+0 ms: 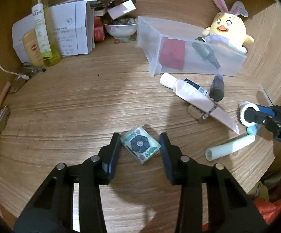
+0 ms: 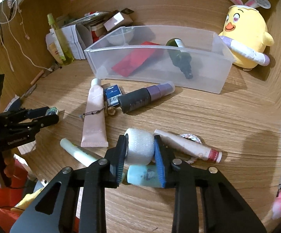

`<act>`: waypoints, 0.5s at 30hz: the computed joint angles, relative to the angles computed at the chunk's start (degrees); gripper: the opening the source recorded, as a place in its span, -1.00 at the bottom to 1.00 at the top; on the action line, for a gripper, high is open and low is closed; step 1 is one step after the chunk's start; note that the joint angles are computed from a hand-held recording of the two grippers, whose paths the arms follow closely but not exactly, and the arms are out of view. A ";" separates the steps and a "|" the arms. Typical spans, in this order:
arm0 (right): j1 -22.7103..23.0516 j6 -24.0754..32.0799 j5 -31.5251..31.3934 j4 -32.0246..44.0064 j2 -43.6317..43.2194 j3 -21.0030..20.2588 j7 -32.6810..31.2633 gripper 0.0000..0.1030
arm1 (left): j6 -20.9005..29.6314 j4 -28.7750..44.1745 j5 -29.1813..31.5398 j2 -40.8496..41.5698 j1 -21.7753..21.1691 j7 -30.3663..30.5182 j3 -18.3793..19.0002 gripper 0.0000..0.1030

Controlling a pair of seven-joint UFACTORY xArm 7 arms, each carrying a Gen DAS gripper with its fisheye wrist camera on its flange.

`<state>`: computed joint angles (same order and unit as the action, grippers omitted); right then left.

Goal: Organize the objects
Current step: 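Grasp the white tape roll with the right tool while the left tool approaches the card, then grasp the small patterned card with the left tool and lift it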

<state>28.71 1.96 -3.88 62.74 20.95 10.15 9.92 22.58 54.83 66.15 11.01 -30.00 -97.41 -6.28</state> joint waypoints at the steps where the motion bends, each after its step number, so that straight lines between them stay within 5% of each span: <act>1: 0.00 -0.21 0.02 -0.11 -0.09 -0.02 0.00 -0.52 | 0.14 0.07 0.28 0.06 -0.10 -0.28 0.04 -0.22; 15: 2.56 -4.65 -0.64 -1.44 -2.73 -3.71 1.94 -0.54 | 0.72 2.74 6.64 -1.62 -0.05 -4.33 -0.82 -0.22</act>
<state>31.27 -2.69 -4.52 61.30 18.23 6.43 11.86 23.31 57.58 72.80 9.40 -30.05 -101.74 -7.10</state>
